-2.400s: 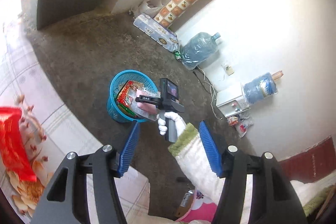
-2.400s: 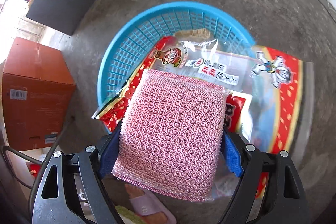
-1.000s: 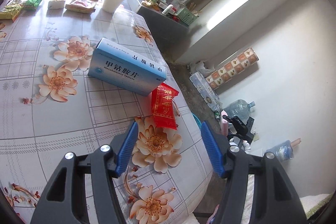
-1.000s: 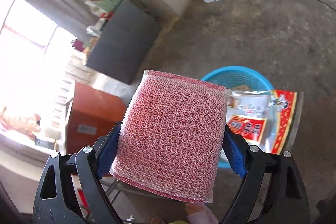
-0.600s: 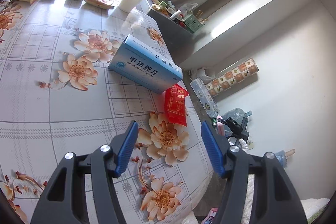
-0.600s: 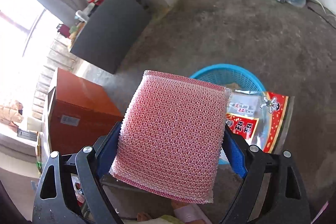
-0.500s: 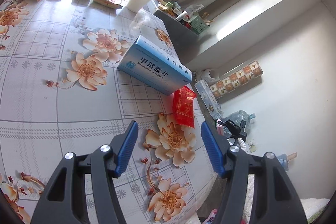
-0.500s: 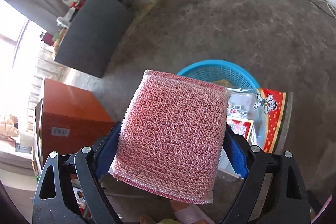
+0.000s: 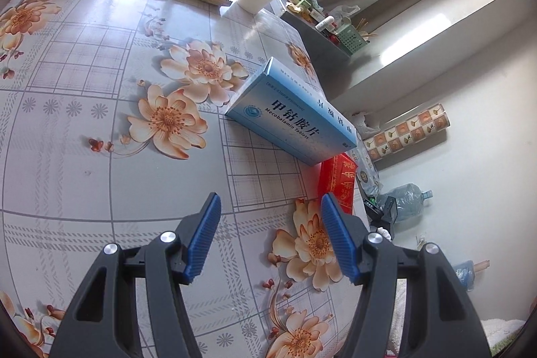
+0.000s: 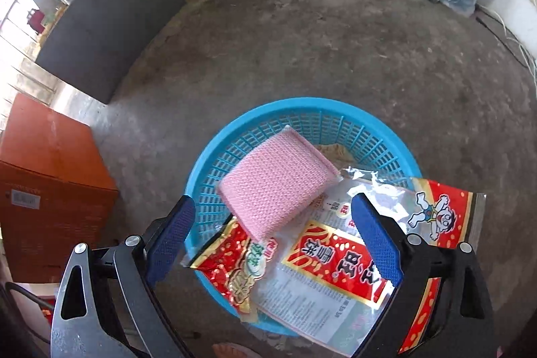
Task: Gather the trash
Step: 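Grasp the blue medicine box with the left tool while the right tool grasps the red packet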
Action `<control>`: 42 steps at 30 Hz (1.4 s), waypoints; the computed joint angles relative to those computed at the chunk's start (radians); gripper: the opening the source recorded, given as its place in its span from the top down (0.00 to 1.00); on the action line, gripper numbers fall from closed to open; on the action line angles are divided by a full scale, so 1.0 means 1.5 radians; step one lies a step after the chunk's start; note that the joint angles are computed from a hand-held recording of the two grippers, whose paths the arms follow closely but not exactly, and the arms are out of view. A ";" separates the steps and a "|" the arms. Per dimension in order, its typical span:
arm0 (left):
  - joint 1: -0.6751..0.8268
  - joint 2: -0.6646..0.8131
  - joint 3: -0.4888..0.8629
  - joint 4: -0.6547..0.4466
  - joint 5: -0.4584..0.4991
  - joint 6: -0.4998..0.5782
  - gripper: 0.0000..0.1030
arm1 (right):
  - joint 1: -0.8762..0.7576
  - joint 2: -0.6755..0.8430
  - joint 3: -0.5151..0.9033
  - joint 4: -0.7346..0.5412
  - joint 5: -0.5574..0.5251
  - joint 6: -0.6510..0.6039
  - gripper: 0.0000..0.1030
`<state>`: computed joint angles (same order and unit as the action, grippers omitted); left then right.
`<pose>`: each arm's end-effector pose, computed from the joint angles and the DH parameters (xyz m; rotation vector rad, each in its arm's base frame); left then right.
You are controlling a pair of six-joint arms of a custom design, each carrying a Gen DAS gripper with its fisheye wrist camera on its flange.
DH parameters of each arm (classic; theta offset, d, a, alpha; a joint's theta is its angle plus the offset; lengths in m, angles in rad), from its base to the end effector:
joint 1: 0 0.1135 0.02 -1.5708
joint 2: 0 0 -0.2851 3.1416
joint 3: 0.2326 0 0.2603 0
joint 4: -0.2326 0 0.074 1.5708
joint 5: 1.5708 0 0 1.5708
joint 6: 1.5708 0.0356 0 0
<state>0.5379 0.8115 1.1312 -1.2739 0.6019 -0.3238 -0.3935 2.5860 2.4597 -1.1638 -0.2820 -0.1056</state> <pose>0.1006 0.0365 0.3725 -0.7848 2.2739 -0.6573 0.5127 -0.2021 0.1875 0.3446 2.7668 0.2861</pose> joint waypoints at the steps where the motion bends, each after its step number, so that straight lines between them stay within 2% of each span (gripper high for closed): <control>1: 0.003 0.001 0.001 0.001 0.000 0.000 0.42 | -0.003 -0.041 -0.057 0.021 -0.028 -0.002 0.13; 5: -0.006 0.001 0.006 0.016 -0.009 -0.006 0.42 | -0.005 -0.224 -0.254 0.070 -0.162 -0.059 0.13; 9: -0.040 -0.014 0.016 0.028 -0.030 -0.024 0.42 | 0.014 -0.403 -0.371 0.005 -0.285 -0.182 0.13; 13: -0.074 -0.046 0.021 0.026 -0.057 -0.046 0.41 | 0.073 -0.530 -0.445 -0.092 -0.339 -0.267 0.13; 15: -0.080 -0.061 0.025 0.016 -0.073 -0.043 0.42 | 0.124 -0.580 -0.487 -0.106 -0.328 -0.267 0.13; 18: -0.088 -0.076 0.042 0.001 -0.111 -0.027 0.41 | 0.214 -0.656 -0.567 -0.045 -0.279 -0.213 0.13; 22: -0.091 -0.077 0.069 -0.010 -0.163 0.029 0.41 | 0.325 -0.683 -0.619 0.011 -0.225 -0.122 0.13; 24: -0.080 -0.044 0.091 -0.003 -0.146 0.077 0.39 | 0.373 -0.687 -0.634 0.048 -0.181 -0.077 0.14; 25: -0.084 -0.018 0.107 0.002 -0.141 0.101 0.39 | 0.390 -0.682 -0.633 0.058 -0.158 -0.065 0.17; 28: -0.155 0.071 0.165 0.051 -0.191 0.145 0.36 | 0.426 -0.681 -0.637 0.089 -0.103 -0.033 0.26; 30: -0.184 0.137 0.201 0.080 -0.198 0.182 0.35 | 0.419 -0.695 -0.655 0.092 -0.099 -0.041 0.34; 32: -0.205 0.198 0.231 0.105 -0.174 0.229 0.32 | 0.416 -0.694 -0.653 0.089 -0.091 -0.047 0.40; 34: -0.247 0.239 0.245 0.136 -0.195 0.283 0.27 | 0.412 -0.692 -0.653 0.085 -0.090 -0.058 0.47; 39: -0.331 0.338 0.292 0.091 -0.239 0.438 0.23 | 0.401 -0.679 -0.652 0.079 -0.101 -0.076 0.66; 42: -0.368 0.377 0.296 0.063 -0.301 0.487 0.23 | 0.384 -0.660 -0.634 0.061 -0.128 -0.088 0.73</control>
<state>-0.0139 1.3771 1.5752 -1.1795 0.1511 0.4060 0.1818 1.5967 1.5082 -1.0723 -0.4735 -0.2378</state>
